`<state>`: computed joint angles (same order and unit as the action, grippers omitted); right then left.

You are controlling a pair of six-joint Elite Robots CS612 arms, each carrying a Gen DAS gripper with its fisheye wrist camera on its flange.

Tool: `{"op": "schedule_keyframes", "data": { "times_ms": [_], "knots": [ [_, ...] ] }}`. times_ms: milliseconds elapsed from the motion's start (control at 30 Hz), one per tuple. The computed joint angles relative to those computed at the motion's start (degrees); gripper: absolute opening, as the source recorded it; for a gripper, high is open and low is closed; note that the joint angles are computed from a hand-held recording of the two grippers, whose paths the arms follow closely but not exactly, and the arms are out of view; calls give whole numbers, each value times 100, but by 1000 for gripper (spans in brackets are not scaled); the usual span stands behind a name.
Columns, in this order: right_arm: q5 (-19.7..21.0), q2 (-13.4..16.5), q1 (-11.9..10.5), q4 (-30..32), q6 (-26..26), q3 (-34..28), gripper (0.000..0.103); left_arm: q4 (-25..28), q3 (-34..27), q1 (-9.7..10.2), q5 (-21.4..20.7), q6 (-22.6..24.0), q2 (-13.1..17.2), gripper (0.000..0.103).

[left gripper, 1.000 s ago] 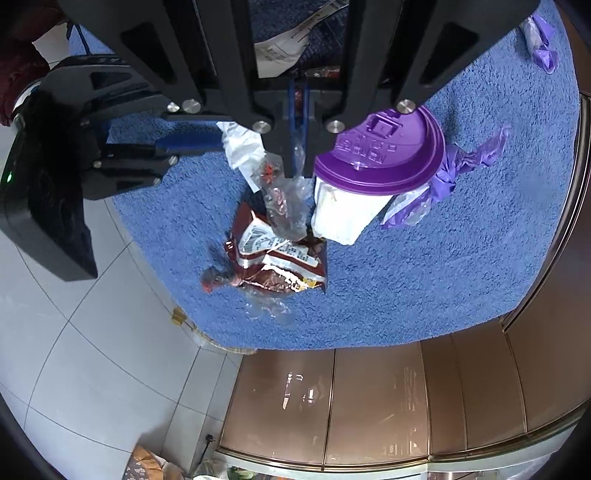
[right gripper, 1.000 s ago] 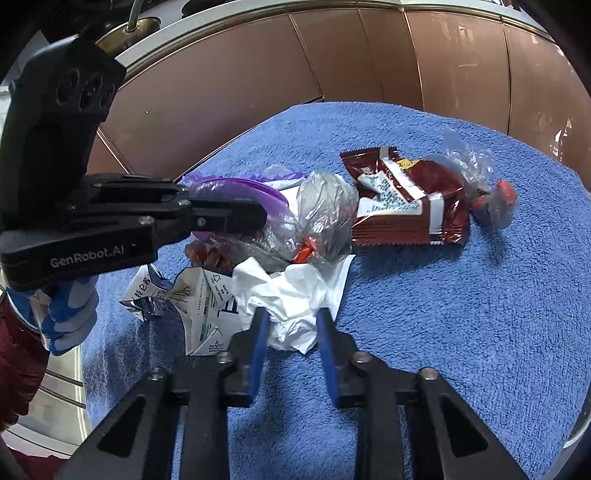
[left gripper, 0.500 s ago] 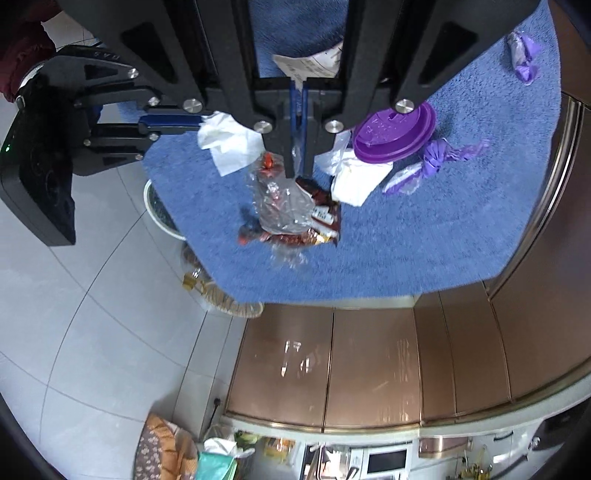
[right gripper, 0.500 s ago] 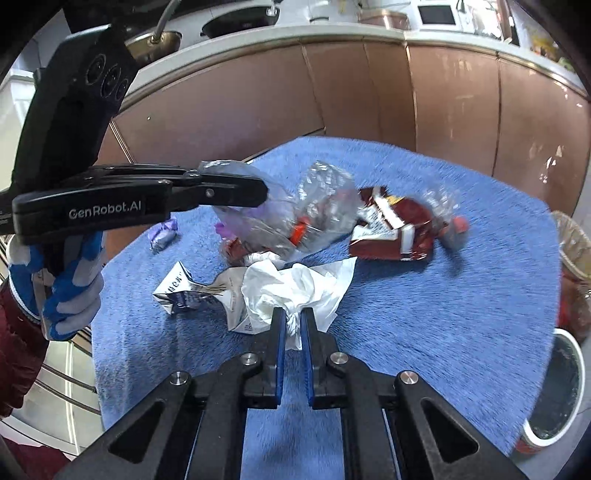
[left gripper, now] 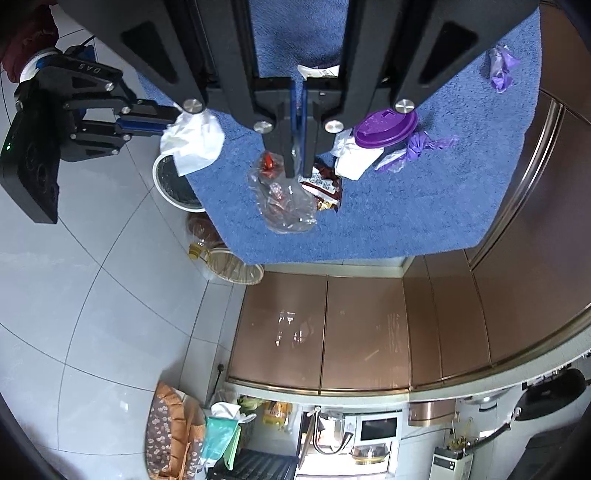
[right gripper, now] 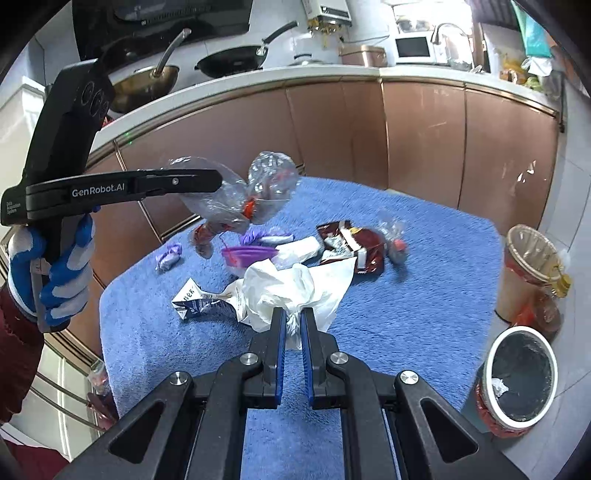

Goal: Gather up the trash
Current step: 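Carry both items over the white bin and open both grippers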

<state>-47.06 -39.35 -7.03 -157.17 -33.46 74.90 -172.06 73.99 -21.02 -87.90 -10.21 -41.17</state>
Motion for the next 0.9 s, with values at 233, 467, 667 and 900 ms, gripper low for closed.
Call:
{"op": "schedule_keyframes", "data": {
  "times_ms": [233,467,667,900],
  "knots": [
    [85,-123,-115,-539,265,218,8,-45,32,-64,110,-4,-77,1],
    [81,-117,-303,-1045,786,236,8,111,-269,-176,51,125,18,1],
    [-61,-58,-504,-1438,1346,140,8,478,-883,-294,-170,301,289,1],
    [-434,90,-705,-1704,1958,-91,8,1170,-1963,-458,-491,500,844,1]
  ]
}}
